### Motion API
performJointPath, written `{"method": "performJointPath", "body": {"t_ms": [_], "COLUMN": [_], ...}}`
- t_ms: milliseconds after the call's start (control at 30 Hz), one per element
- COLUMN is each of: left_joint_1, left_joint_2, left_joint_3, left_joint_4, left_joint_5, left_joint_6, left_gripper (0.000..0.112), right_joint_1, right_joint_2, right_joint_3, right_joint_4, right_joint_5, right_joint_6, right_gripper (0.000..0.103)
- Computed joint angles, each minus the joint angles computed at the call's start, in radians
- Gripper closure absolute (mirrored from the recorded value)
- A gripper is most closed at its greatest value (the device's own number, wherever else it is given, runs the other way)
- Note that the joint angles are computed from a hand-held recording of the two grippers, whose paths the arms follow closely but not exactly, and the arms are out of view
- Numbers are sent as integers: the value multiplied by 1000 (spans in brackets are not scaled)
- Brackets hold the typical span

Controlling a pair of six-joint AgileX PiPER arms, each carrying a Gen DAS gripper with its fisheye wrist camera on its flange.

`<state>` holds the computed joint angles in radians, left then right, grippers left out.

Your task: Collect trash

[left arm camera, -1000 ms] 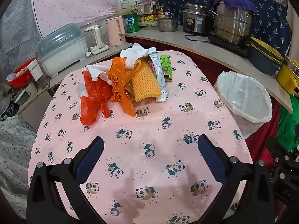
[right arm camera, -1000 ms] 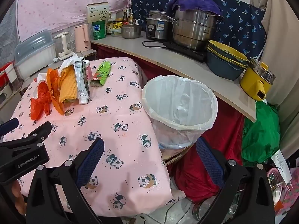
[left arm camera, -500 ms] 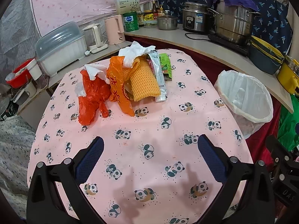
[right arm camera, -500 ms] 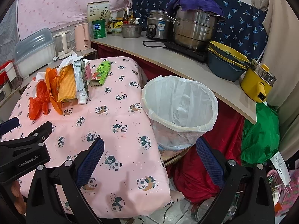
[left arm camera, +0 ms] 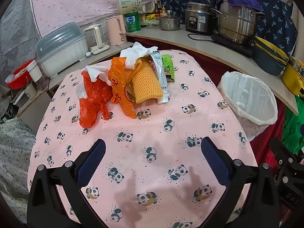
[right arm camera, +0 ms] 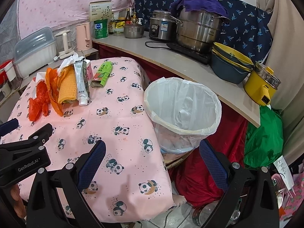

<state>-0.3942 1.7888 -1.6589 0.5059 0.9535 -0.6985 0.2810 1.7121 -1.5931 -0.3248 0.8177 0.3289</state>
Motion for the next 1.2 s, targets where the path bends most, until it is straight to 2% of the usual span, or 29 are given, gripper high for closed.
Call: {"method": "performJointPath", "body": {"t_ms": [1200], "left_joint_1": [7], "left_joint_2": [-2], "left_joint_3": [25], "left_joint_4": [-2], "left_joint_5": [-19], "left_joint_6": [0], "left_gripper": [16], "right_joint_1": [3], "right_joint_2": [10], "right_joint_3": [-2], "right_joint_4": [-19], "right_joint_5": [1], "right_joint_6": [16], "right_gripper": [8]}}
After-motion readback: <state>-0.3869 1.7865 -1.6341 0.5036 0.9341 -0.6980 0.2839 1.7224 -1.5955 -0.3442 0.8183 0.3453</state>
